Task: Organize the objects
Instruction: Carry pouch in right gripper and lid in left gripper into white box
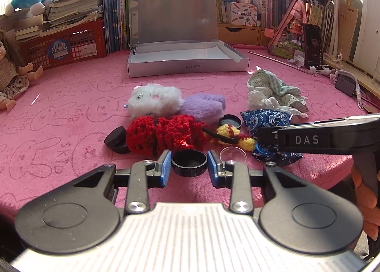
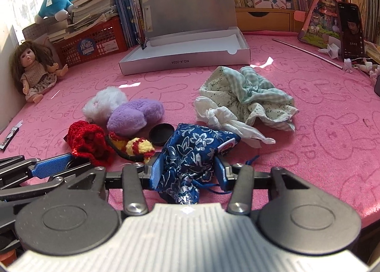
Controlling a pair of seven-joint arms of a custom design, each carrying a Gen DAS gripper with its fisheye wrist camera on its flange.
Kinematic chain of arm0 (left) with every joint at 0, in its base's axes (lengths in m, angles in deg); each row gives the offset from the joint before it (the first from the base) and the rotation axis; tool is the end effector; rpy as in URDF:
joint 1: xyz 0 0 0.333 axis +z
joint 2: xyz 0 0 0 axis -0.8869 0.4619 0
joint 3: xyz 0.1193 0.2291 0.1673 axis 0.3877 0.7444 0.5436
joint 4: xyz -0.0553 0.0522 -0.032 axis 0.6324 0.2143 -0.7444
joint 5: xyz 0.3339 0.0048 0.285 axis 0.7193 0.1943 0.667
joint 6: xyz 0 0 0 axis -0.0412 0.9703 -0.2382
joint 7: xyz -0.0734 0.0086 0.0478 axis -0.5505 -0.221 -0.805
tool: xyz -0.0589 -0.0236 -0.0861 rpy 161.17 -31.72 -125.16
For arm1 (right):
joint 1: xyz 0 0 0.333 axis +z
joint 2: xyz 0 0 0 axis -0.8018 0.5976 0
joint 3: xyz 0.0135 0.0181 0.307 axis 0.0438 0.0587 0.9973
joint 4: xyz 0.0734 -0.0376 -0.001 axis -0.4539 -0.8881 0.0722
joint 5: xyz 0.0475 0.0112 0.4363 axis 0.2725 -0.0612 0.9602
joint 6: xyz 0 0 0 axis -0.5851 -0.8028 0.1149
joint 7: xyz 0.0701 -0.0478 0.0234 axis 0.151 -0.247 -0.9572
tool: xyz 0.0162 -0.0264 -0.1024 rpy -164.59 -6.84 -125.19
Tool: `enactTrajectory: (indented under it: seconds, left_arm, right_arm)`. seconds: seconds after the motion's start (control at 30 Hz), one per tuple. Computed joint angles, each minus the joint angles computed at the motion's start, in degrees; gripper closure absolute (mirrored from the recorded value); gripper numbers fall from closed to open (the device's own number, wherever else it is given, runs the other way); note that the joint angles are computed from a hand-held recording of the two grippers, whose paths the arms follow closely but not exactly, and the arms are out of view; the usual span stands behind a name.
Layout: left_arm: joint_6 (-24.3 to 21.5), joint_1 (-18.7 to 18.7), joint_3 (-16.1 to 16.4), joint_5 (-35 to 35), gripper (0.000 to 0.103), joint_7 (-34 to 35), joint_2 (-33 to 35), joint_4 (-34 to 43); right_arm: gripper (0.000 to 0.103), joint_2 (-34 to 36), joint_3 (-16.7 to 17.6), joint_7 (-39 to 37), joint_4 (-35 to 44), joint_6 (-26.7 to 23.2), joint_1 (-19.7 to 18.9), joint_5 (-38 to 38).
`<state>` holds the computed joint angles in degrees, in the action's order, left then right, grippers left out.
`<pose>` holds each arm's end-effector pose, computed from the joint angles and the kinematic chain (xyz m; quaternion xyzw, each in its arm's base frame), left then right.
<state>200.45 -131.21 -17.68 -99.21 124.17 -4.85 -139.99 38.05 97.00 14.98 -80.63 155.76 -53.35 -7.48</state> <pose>0.6454 -0.3307 0.2323 -0.6138 0.6400 -0.3353 0.3183 0.7287 0.2055 0.2556 -0.6964 0.5766 -0.1896 0.3829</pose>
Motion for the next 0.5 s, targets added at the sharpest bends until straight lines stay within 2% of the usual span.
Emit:
enactTrajectory:
  seconds: [0.17, 0.27, 0.4, 0.5]
  left_arm:
    - [1.0, -0.2, 0.1, -0.7, 0.065, 0.7, -0.3, -0.3]
    - [1.1, -0.5, 0.4, -1.8, 0.065, 1.6, -0.2, -0.2]
    - [0.9, -0.7, 0.5, -2.4, 0.065, 2.5, -0.1, -0.2]
    - [-1.1, -0.8, 0.9, -2.0, 0.065, 2.3, 0.7, 0.2]
  right_arm:
    - [0.059, -0.1, 2.0, -0.6, -0.1, -0.2, -1.8, 0.1]
    - [0.06, -0.7, 2.6, -0.8, -1.0, 1.6, -2.5, -0.4]
    - [0.06, -1.7, 1.7, 0.6, -1.9, 4.2, -2.1, -2.0]
    - [0.06, -1.9, 0.4, 2.4, -1.6, 4.8, -1.2, -3.1]
